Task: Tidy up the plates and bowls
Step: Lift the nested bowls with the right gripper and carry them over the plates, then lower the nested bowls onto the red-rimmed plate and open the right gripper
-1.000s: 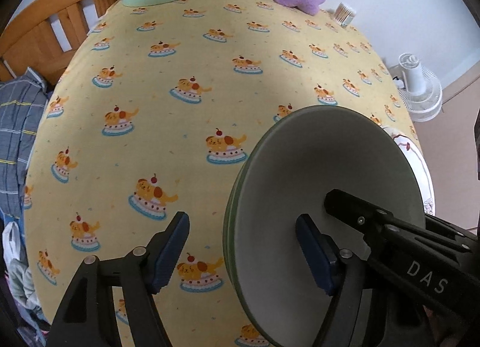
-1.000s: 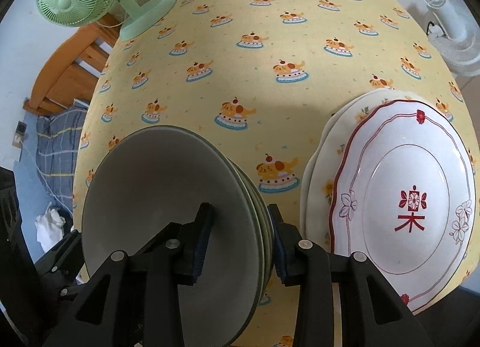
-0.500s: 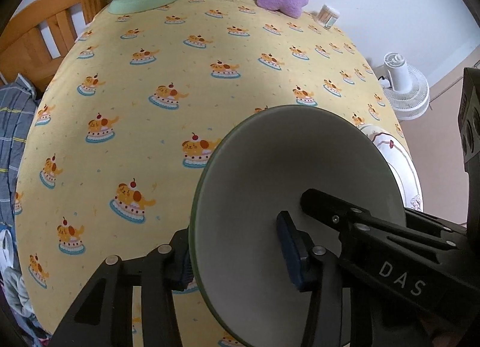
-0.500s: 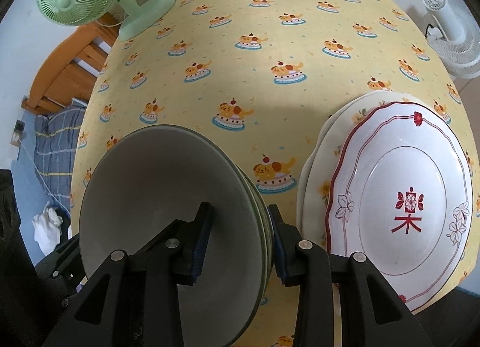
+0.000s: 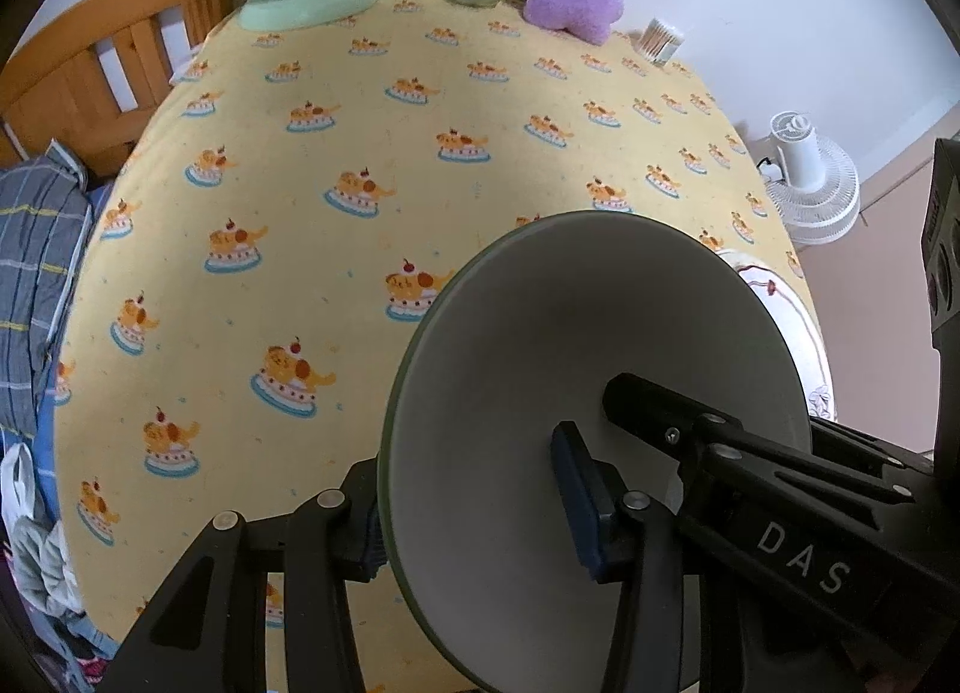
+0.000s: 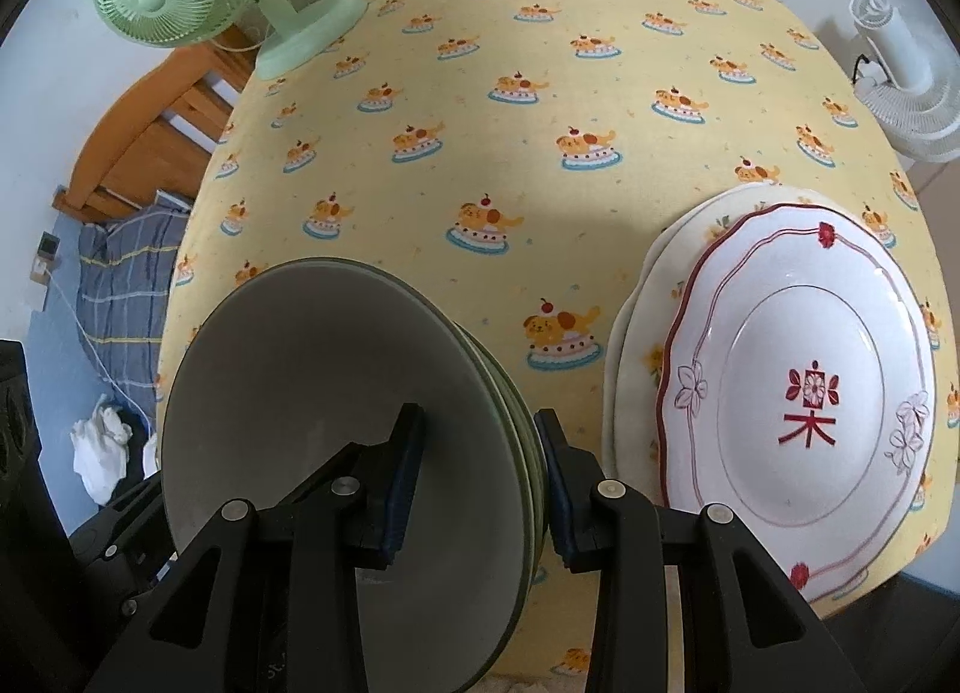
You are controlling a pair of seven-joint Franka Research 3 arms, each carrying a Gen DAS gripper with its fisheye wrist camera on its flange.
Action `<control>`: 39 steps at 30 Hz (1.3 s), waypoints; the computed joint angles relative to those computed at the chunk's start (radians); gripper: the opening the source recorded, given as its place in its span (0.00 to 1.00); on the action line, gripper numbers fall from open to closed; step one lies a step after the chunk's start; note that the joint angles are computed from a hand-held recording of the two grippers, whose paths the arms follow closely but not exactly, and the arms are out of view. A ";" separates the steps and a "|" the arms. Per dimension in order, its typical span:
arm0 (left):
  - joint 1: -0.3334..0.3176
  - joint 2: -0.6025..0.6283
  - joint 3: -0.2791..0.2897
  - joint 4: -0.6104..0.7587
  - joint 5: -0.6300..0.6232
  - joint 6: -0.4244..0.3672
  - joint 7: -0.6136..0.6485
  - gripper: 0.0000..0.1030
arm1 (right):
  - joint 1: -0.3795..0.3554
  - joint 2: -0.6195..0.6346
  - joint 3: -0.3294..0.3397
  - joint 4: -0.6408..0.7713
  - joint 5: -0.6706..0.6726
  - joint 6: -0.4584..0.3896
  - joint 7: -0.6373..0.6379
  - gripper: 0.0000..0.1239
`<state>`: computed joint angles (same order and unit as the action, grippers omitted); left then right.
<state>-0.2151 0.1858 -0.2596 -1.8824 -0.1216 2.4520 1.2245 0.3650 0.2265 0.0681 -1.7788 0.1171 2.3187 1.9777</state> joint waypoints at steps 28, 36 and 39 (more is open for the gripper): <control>-0.100 -0.016 0.001 0.064 0.228 -0.002 -0.302 0.45 | -0.072 -0.154 -0.004 -0.121 0.078 0.060 -0.188 0.32; -0.158 0.047 -0.007 0.162 0.324 -0.047 -0.461 0.45 | -0.120 -0.189 -0.024 -0.141 0.136 0.018 -0.335 0.32; -0.181 0.076 -0.009 0.203 0.353 -0.060 -0.506 0.45 | -0.138 -0.202 -0.033 -0.152 0.152 0.011 -0.380 0.32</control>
<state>-0.3961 0.2618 -0.2682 -1.6798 0.2314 2.3924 0.7183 0.2273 0.0246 0.0350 -1.9307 0.2687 2.3300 1.5981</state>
